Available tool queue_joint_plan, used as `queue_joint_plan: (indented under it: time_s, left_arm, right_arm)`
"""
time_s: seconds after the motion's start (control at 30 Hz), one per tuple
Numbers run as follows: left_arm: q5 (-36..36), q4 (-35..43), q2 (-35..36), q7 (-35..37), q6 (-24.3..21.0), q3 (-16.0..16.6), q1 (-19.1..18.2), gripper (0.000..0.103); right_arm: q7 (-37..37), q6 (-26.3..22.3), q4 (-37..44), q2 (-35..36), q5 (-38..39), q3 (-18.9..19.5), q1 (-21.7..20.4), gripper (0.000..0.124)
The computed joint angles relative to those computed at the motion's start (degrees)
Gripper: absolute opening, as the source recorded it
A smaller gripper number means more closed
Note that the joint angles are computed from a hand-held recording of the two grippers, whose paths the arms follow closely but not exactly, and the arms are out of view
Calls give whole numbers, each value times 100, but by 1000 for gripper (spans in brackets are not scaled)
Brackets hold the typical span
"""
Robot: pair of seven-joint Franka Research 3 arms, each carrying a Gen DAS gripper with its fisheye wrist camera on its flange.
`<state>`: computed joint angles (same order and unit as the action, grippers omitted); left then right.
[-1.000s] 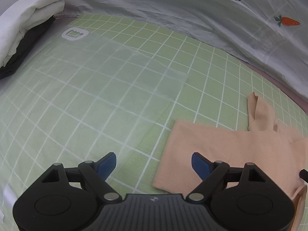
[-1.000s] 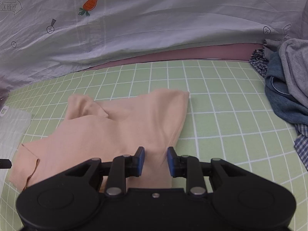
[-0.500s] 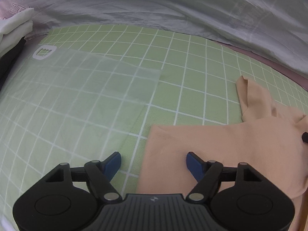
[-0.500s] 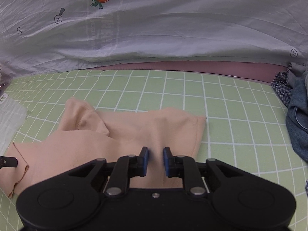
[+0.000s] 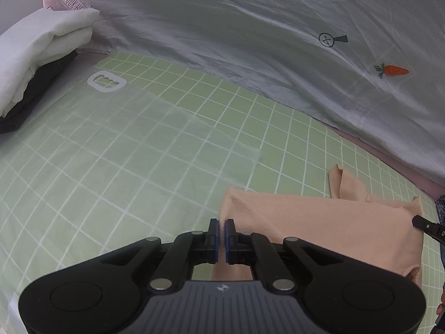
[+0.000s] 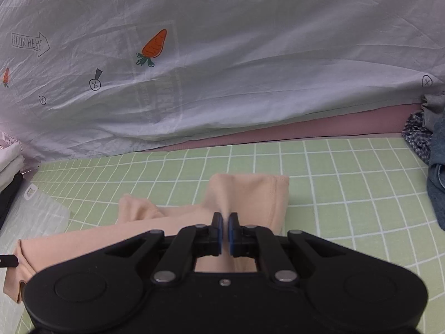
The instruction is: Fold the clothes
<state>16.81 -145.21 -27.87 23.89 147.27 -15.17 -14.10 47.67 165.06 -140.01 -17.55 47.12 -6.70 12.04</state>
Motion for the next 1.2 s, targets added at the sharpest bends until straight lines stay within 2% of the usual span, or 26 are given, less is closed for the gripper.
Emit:
queue_joint_plan:
  time_s: [0.03,0.1,0.17,0.27,0.3,0.33,0.4,0.5,0.57,0.63,0.7,0.73,0.77,0.87,0.97,1.07,1.13,1.17,1.2]
  left_arm:
    - [-150,-41,42,-24,31,66,-54,5]
    - [-535,-216,51,-51,276,239,-199,5]
    - [-819,-341,63,38,518,362,-315,5]
    - [-780,-298,97,220,671,297,-304,5]
    - [-851,-311,109,265,812,323,-347,5]
    - [-974,-326,131,338,958,388,-422,5]
    - [-1327,-334,215,580,1383,585,-676,4]
    - [-2202,-278,447,1266,2251,1147,-1448,4]
    - [-2747,-23,725,1885,2506,1544,-2068,4]
    - [-3427,255,1014,2625,2600,2005,-2815,4]
    - [-4308,573,1285,3554,2534,2577,-3677,5]
    - [-4817,750,1420,4062,2399,2770,-3998,5]
    - [-5040,849,1538,4168,2298,2803,-4120,5]
    - [-5409,1002,1758,4090,2029,2568,-4057,6]
    - [-4897,917,1704,3492,1979,2101,-3587,13]
    - [-3886,956,1640,2970,1727,1569,-2937,28]
    - [-3310,1003,1600,2694,1537,1237,-2542,45]
    - [-3050,1032,1579,2581,1438,1080,-2358,47]
    - [-3105,1044,1585,2626,1412,1018,-2301,49]
  right_arm:
    - [122,-20,24,89,-146,82,-55,5]
    - [754,-162,36,245,-901,391,-370,6]
    - [1027,-155,-25,290,-1276,476,-448,8]
    - [1271,-286,-80,141,-1495,436,-470,21]
    - [1361,-335,-102,78,-1552,424,-485,29]
    - [1432,-319,-161,-12,-1566,403,-491,37]
    - [1917,-201,-381,-258,-1903,550,-731,43]
    - [2686,68,-866,-742,-2559,833,-1219,43]
    - [3109,139,-1221,-1127,-3077,1106,-1609,43]
    - [3514,-97,-1470,-1476,-3560,1366,-2012,44]
    - [3850,-463,-1650,-1774,-3834,1432,-2216,44]
    - [4020,-643,-1748,-1928,-3951,1443,-2306,44]
    - [4199,-801,-1830,-2066,-4075,1466,-2400,44]
    - [4616,-1020,-2041,-2420,-4281,1377,-2488,50]
    - [4895,-1143,-2104,-2570,-4432,1278,-2508,50]
    - [5055,-1115,-2103,-2552,-4502,1195,-2478,50]
    - [5132,-1098,-2085,-2520,-4536,1165,-2455,50]
    - [5161,-1088,-2078,-2510,-4542,1147,-2437,50]
    - [5177,-1084,-2079,-2517,-4547,1129,-2414,50]
